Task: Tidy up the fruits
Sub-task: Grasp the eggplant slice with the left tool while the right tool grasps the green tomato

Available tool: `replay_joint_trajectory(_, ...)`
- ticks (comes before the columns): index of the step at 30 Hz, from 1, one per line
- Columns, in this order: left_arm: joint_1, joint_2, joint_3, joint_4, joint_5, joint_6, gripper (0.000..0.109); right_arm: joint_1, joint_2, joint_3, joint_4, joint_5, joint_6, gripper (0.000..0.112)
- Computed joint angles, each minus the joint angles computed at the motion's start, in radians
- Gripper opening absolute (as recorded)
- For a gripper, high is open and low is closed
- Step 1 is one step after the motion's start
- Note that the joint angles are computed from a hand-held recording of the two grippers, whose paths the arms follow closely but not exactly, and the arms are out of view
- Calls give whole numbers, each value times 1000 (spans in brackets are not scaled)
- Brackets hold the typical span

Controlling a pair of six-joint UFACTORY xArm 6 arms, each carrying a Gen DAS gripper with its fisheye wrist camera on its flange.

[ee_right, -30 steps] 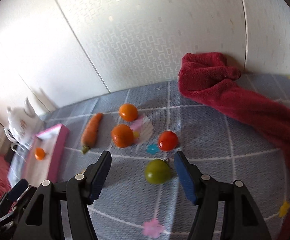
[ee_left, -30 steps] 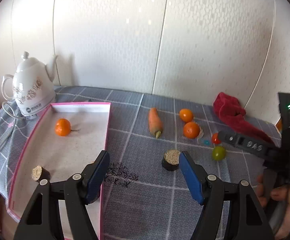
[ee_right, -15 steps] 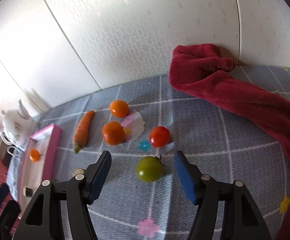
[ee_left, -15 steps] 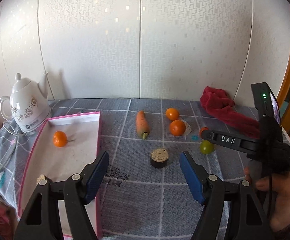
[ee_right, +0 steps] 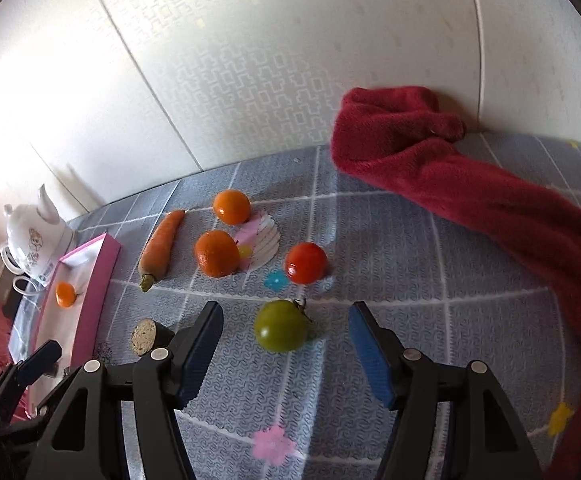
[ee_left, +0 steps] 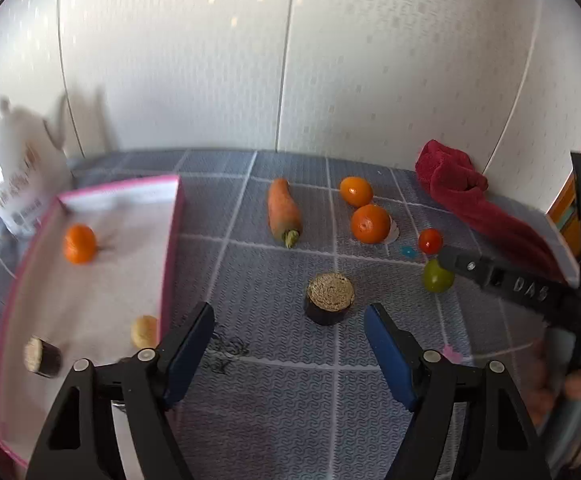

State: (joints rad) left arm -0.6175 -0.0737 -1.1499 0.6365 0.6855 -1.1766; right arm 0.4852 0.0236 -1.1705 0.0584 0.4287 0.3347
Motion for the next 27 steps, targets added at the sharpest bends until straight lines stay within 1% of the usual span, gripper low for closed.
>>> replay_joint_trajectory(2,12,8,3,-22,-21,-1,78,8,19,-25,-85,17,55,66)
replay_joint_trajectory(3,19,16,2,-34,-43,5,78,12,29,-38,-103,27,60,66)
replay_joint_trajectory(5,24,39,-12,-21,-69,5,78,18,43,-58,-128,63,68,64)
replay_joint_trajectory(6,20,56,-29,-5,-64,4,78,21,50,-65,-139,77,63,55)
replay_joint_trajectory(8,17,84,-52,9,-69,0,78,20,63,-76,-178,97,75,46)
replay_joint_trajectory(9,15,98,-66,10,-69,5,78,16,69,-79,-172,100,70,41)
replay_joint_trajectory(11,10,127,-94,22,-50,17,78,5,81,-84,-93,99,14,35)
replay_joint_trajectory(12,8,135,-101,24,-43,24,74,1,83,-82,-73,88,-2,35)
replay_joint_trajectory(13,5,148,-114,27,-21,32,65,0,82,-79,-66,83,-10,34)
replay_joint_trajectory(14,6,157,-121,19,-8,45,60,-1,83,-79,-58,81,-20,34)
replay_joint_trajectory(17,23,153,-98,-10,-59,55,52,2,77,-74,-12,83,-68,34)
replay_joint_trajectory(18,28,148,-88,-33,-87,74,39,4,72,-71,-22,78,-61,33)
replay_joint_trajectory(19,28,144,-80,-41,-106,81,29,6,66,-65,-38,67,-47,33)
replay_joint_trajectory(20,18,143,-89,-8,-84,65,22,6,62,-61,-43,60,-39,33)
replay_joint_trajectory(21,13,141,-89,19,-79,61,10,6,55,-55,-33,50,-40,33)
replay_joint_trajectory(22,15,136,-80,9,-94,67,9,6,50,-50,-24,43,-45,33)
replay_joint_trajectory(24,21,127,-64,-15,-109,69,9,5,40,-42,-49,38,-22,33)
replay_joint_trajectory(25,29,118,-47,-45,-137,74,12,1,36,-41,-46,42,-15,34)
replay_joint_trajectory(26,37,107,-29,-85,-164,84,20,0,36,-44,-39,49,-11,33)
replay_joint_trajectory(27,39,97,-20,-86,-164,63,46,-3,35,-46,-33,53,-8,33)
